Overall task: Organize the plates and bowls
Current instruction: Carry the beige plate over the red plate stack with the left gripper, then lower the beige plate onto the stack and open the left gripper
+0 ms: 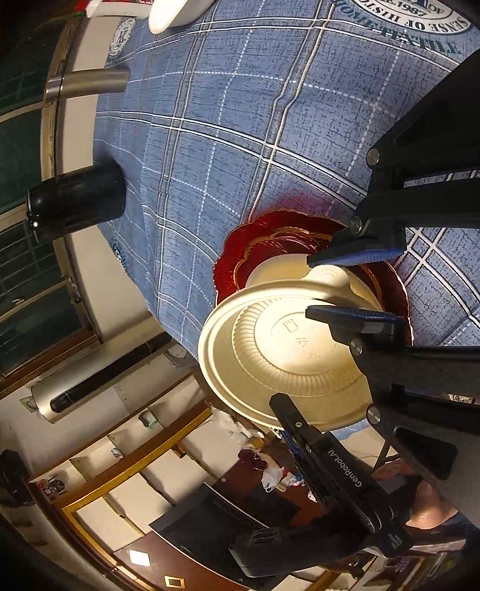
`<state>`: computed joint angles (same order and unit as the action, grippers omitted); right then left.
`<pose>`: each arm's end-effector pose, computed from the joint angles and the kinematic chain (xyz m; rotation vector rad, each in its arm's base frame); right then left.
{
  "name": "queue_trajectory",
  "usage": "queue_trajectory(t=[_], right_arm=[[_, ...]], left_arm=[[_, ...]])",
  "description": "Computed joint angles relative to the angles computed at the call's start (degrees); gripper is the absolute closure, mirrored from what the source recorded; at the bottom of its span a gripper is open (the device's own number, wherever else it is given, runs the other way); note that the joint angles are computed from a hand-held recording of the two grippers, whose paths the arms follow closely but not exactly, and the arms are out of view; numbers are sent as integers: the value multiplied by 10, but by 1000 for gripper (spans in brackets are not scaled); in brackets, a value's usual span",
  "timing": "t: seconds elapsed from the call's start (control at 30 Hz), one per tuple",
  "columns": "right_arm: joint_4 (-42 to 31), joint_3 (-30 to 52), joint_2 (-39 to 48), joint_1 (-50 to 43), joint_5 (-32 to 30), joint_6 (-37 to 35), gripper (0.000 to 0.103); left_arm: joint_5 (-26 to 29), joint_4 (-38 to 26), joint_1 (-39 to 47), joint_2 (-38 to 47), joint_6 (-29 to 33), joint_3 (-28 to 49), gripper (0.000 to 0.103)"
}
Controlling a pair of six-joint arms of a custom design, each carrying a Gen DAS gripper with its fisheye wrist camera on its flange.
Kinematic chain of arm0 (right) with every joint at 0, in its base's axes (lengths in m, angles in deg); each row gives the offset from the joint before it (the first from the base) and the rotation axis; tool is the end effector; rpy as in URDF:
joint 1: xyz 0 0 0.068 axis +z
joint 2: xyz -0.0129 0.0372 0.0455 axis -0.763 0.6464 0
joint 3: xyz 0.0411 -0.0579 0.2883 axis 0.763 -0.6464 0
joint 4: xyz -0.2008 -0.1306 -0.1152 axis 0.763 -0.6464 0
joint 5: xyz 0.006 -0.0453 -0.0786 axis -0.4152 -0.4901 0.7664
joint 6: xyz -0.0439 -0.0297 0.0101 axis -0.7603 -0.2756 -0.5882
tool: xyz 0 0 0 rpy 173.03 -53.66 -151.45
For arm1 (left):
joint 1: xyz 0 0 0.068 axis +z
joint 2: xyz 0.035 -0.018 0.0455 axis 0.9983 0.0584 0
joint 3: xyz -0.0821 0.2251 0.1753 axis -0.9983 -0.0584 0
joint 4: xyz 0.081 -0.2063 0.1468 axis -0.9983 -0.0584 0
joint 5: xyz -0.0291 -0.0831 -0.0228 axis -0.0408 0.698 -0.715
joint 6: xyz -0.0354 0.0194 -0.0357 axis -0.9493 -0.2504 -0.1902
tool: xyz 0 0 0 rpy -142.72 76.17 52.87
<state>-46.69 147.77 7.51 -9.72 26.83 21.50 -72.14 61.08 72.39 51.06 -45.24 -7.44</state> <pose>0.2814 0.2337 0.2641 -0.0801 2.4515 0.5434 0.3186 -0.0824 0.2263 0.0955 2.3117 -0.2626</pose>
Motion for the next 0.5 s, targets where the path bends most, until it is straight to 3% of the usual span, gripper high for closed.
queue_trajectory(t=[0.5], right_arm=[[-7,3,-3,6,19,-1,77]], left_arm=[[-15,4,-8,-2,4,1,88]])
